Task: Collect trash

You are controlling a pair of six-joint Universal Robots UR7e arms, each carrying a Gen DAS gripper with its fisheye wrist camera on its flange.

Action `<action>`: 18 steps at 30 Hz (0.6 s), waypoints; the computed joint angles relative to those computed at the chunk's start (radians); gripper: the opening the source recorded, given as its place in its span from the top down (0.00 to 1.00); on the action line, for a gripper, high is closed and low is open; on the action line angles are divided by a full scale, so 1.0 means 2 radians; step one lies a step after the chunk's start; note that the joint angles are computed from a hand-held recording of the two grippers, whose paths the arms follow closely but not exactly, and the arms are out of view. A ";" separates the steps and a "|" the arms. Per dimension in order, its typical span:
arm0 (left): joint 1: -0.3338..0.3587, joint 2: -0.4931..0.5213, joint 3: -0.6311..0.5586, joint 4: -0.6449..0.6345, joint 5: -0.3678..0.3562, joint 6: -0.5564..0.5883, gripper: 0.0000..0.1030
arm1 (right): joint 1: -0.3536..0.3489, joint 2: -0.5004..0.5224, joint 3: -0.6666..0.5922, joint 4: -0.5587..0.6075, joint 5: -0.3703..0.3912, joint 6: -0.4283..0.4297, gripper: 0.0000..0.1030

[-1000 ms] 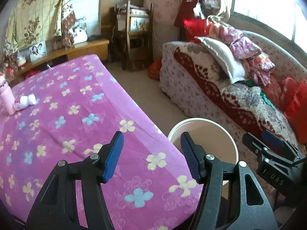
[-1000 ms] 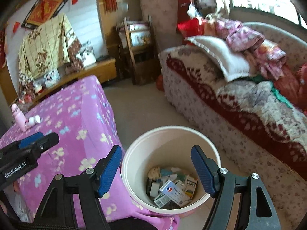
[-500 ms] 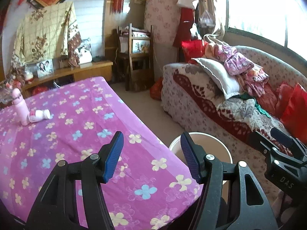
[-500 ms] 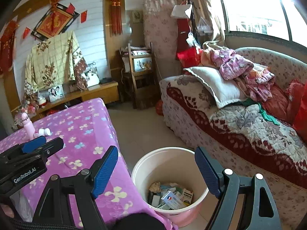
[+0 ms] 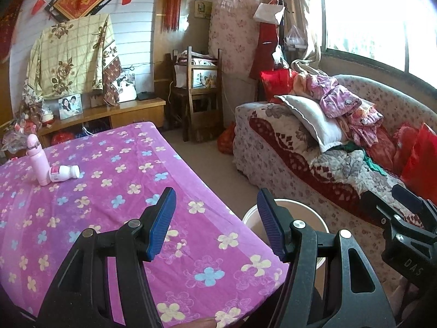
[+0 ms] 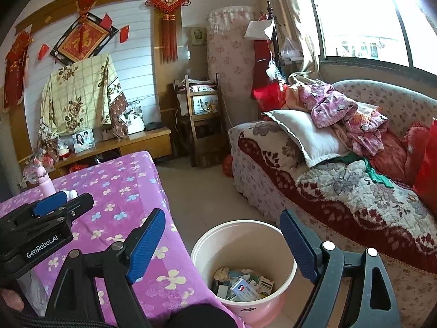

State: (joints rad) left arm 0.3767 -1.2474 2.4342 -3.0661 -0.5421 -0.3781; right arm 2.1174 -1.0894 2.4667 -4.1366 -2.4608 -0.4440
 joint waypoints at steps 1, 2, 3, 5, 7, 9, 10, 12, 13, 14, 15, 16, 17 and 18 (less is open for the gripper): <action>0.000 0.000 0.000 0.000 0.000 -0.001 0.41 | 0.001 0.000 -0.002 0.000 -0.001 -0.002 0.18; 0.000 0.000 0.000 0.002 0.001 -0.002 0.41 | 0.002 0.001 -0.003 -0.003 -0.001 -0.003 0.18; -0.001 -0.001 0.001 0.003 0.002 -0.003 0.41 | 0.002 0.000 -0.003 -0.004 -0.001 -0.005 0.18; -0.001 -0.004 0.002 0.007 0.003 -0.009 0.41 | 0.002 0.003 -0.004 -0.011 -0.002 -0.010 0.18; -0.001 -0.003 -0.001 0.012 0.004 -0.013 0.41 | 0.002 0.002 -0.004 -0.008 -0.002 -0.009 0.18; -0.001 -0.002 -0.001 0.014 0.006 -0.015 0.41 | 0.003 0.002 -0.005 -0.006 -0.003 -0.009 0.18; -0.001 -0.003 -0.001 0.016 0.007 -0.016 0.41 | 0.003 0.002 -0.005 -0.004 -0.003 -0.008 0.18; -0.001 -0.002 -0.002 0.015 0.008 -0.014 0.41 | 0.004 0.001 -0.005 -0.002 -0.004 -0.007 0.18; 0.000 -0.001 -0.002 0.015 0.008 -0.014 0.41 | 0.004 0.001 -0.006 -0.002 -0.003 -0.008 0.18; -0.001 -0.001 -0.002 0.014 0.009 -0.014 0.41 | 0.004 0.001 -0.006 -0.002 -0.003 -0.008 0.18; 0.000 -0.001 -0.002 0.014 0.008 -0.013 0.41 | 0.004 0.002 -0.006 -0.004 -0.004 -0.009 0.18; 0.000 -0.001 -0.002 0.013 0.009 -0.014 0.41 | 0.004 0.002 -0.006 -0.004 -0.004 -0.009 0.18; 0.000 -0.001 -0.001 0.014 0.010 -0.014 0.41 | 0.003 0.002 -0.007 -0.004 -0.003 -0.010 0.18; 0.000 -0.001 -0.001 0.015 0.010 -0.015 0.41 | 0.004 0.003 -0.008 -0.006 -0.003 -0.011 0.18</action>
State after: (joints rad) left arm 0.3761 -1.2501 2.4315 -3.0371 -0.5211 -0.4086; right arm 2.1248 -1.0835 2.4512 -4.1489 -2.4677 -0.4668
